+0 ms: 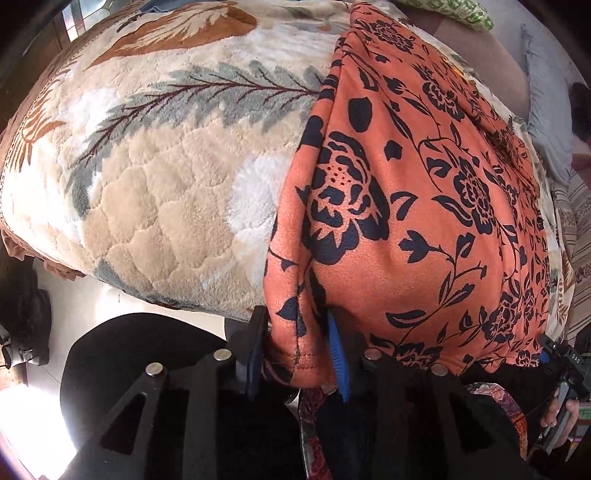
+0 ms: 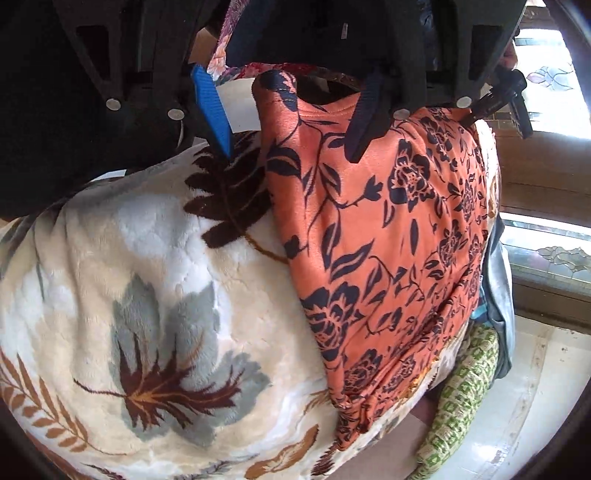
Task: Fold small clothes
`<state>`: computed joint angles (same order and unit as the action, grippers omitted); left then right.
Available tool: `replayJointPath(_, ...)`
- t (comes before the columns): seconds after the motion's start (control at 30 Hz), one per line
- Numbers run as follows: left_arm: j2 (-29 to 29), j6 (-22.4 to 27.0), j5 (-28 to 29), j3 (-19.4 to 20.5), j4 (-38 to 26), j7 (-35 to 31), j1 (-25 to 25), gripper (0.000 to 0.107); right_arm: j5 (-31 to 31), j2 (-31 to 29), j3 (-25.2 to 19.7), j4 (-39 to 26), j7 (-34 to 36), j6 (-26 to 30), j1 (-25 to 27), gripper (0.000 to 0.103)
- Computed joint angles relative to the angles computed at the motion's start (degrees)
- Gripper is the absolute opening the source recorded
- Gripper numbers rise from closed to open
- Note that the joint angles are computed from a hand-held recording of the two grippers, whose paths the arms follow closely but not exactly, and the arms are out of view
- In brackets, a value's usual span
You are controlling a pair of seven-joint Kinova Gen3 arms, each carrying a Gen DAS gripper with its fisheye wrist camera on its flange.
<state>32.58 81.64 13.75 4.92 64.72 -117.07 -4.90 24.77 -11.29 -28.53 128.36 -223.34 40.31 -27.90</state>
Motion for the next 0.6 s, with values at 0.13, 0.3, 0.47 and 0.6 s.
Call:
replayJointPath(0.13, 0.74, -0.04, 1.17, 0.67, -0.34, -2.32, -1.36, 0.027, -1.38, 3.31, 2.51, -0.11, 3.94, -3.04, -0.66, 0.026)
replayJointPath(0.3, 1.11, 1.15, 2.45, 0.98, -1.76, -4.29, -2.05, 0.011, 0.89, 1.79, 2.96, -1.36, 5.83, -2.2, -2.14, 0.008)
replayJointPath(0.47, 1.25, 5.57, 5.99, 1.83, -5.59, -5.24, -4.33, 0.01, 6.78, -4.12, -0.91, 0.27, 1.54, -7.25, 3.09, 0.008)
replayJointPath(0.6, 3.19, 11.83, 10.5, 3.11, -13.34, -3.77, -6.24, 0.01, 11.05, -9.29, -3.99, 1.81, -1.32, -13.32, 10.3, 0.008)
